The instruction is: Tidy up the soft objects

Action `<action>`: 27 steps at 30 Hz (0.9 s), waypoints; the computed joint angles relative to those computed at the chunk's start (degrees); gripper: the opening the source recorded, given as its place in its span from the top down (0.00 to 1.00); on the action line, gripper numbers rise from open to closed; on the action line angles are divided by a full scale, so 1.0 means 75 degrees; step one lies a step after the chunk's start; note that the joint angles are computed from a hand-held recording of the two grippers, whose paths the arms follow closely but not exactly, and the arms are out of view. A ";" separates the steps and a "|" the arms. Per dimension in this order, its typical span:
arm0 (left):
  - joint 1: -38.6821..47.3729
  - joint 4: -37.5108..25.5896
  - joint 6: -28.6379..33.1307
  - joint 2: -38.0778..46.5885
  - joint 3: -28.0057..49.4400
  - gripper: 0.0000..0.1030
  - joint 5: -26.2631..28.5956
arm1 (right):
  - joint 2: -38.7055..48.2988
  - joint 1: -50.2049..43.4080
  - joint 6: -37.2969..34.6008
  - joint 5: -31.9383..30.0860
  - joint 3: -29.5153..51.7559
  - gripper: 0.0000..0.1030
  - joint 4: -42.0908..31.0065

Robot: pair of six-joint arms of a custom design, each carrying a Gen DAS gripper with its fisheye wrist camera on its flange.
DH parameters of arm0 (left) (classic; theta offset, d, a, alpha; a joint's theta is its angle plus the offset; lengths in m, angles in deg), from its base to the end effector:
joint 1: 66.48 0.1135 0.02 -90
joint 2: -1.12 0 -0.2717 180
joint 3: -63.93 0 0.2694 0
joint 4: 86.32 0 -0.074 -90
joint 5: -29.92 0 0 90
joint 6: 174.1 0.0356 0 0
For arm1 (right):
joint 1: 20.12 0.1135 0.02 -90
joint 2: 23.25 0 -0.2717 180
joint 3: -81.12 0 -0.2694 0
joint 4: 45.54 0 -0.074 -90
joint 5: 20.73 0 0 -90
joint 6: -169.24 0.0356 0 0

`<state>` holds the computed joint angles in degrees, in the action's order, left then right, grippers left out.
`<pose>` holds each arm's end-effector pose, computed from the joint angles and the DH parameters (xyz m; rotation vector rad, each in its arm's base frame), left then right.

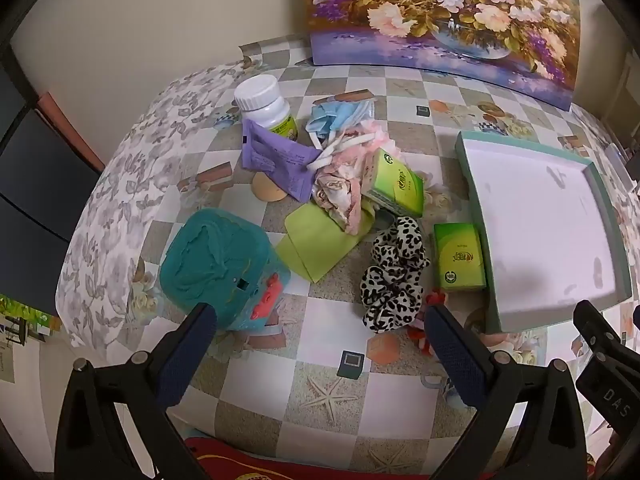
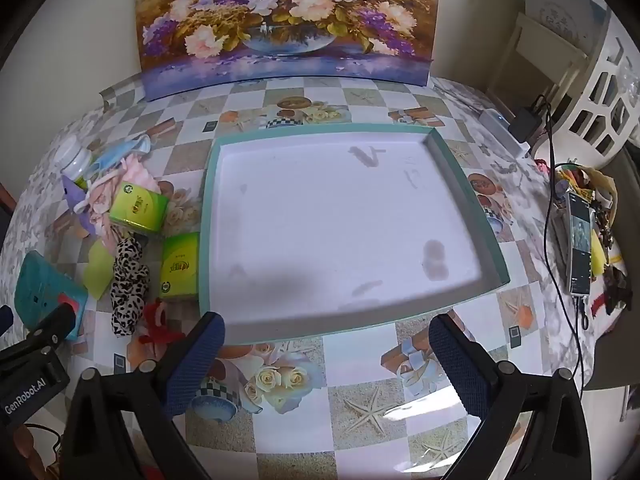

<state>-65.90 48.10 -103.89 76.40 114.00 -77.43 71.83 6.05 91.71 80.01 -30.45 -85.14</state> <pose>0.2301 0.0129 0.1596 -0.5548 2.6874 0.3352 0.2980 0.1390 0.1635 -0.2680 2.6766 -0.0515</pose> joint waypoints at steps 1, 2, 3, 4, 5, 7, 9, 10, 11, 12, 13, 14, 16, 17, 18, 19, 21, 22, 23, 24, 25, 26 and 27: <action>-0.0010 -0.0003 -0.0001 0.0005 0.0002 0.00 -0.0030 | 0.0006 0.0005 0.0005 0.0009 0.0006 0.00 -0.0008; -0.0006 -0.0004 -0.0009 0.0008 0.0004 0.00 -0.0023 | 0.0006 0.0011 0.0008 0.0022 0.0003 0.00 -0.0002; 0.0001 -0.0008 -0.0019 0.0014 0.0008 0.00 -0.0016 | 0.0006 0.0011 0.0008 0.0022 0.0003 0.00 -0.0002; 0.0013 -0.0012 -0.0029 0.0024 0.0014 0.00 -0.0005 | 0.0002 0.0011 0.0018 0.0013 -0.0001 0.00 0.0001; 0.0028 -0.0016 -0.0039 0.0037 0.0021 0.00 0.0009 | 0.0000 0.0009 0.0022 0.0008 -0.0004 0.00 0.0003; -0.0002 -0.0076 -0.0085 0.0050 0.0069 0.00 -0.0006 | 0.0020 0.0035 0.0030 0.0052 0.0012 0.00 -0.0015; -0.0008 -0.0073 -0.0069 0.0026 0.0061 0.00 -0.0016 | 0.0025 0.0045 0.0046 0.0056 0.0019 0.00 -0.0023; -0.0020 -0.0057 -0.0055 0.0013 0.0043 0.00 -0.0027 | 0.0024 0.0046 0.0054 0.0056 0.0020 0.00 -0.0026; -0.0010 -0.0052 -0.0042 0.0047 0.0065 0.00 -0.0021 | 0.0021 0.0049 0.0062 0.0059 0.0020 0.00 -0.0029; -0.0007 -0.0054 -0.0042 0.0035 0.0054 0.00 -0.0025 | 0.0015 0.0051 0.0071 0.0060 0.0017 0.00 -0.0030; 0.0000 -0.0058 -0.0052 0.0043 0.0058 0.00 -0.0017 | 0.0007 0.0053 0.0081 0.0061 0.0012 0.00 -0.0031; 0.0000 -0.0060 -0.0066 0.0044 0.0058 0.00 -0.0014 | -0.0001 0.0056 0.0093 0.0062 0.0007 0.00 -0.0033; 0.0040 -0.0019 -0.0040 0.0025 0.0009 0.00 0.0009 | 0.0035 0.0042 0.0042 0.0045 0.0041 0.00 -0.0049; 0.0041 -0.0023 -0.0045 0.0022 0.0007 0.00 0.0009 | 0.0035 0.0042 0.0042 0.0045 0.0041 0.00 -0.0049; 0.0040 -0.0035 -0.0048 0.0019 0.0012 0.00 0.0009 | 0.0032 0.0043 0.0042 0.0045 0.0044 0.00 -0.0053; 0.0042 -0.0035 -0.0047 0.0015 0.0010 0.00 0.0011 | 0.0034 0.0037 0.0035 0.0033 0.0043 0.00 -0.0047; 0.0045 -0.0031 -0.0049 0.0017 0.0004 0.00 0.0011 | 0.0023 0.0005 0.0009 0.0021 0.0058 0.00 -0.0072; 0.0049 -0.0040 -0.0069 0.0026 0.0011 0.00 0.0012 | 0.0019 -0.0009 -0.0003 0.0016 0.0067 0.00 -0.0085; 0.0062 -0.0050 -0.0090 0.0024 0.0010 0.00 0.0009 | 0.0015 -0.0024 -0.0016 0.0013 0.0076 0.00 -0.0100; 0.0094 -0.0057 -0.0107 0.0032 0.0015 0.00 0.0022 | 0.0011 -0.0040 -0.0022 0.0008 0.0085 0.00 -0.0115; 0.0121 -0.0063 -0.0119 0.0032 0.0014 0.00 0.0040 | 0.0005 -0.0053 -0.0036 0.0002 0.0094 0.00 -0.0131; 0.0150 -0.0069 -0.0128 0.0036 0.0014 0.00 0.0061 | 0.0017 -0.0003 0.0016 0.0022 0.0078 0.00 -0.0117; 0.0191 -0.0047 -0.0107 0.0052 0.0008 0.00 0.0087 | 0.0019 0.0012 0.0033 0.0030 0.0076 0.00 -0.0121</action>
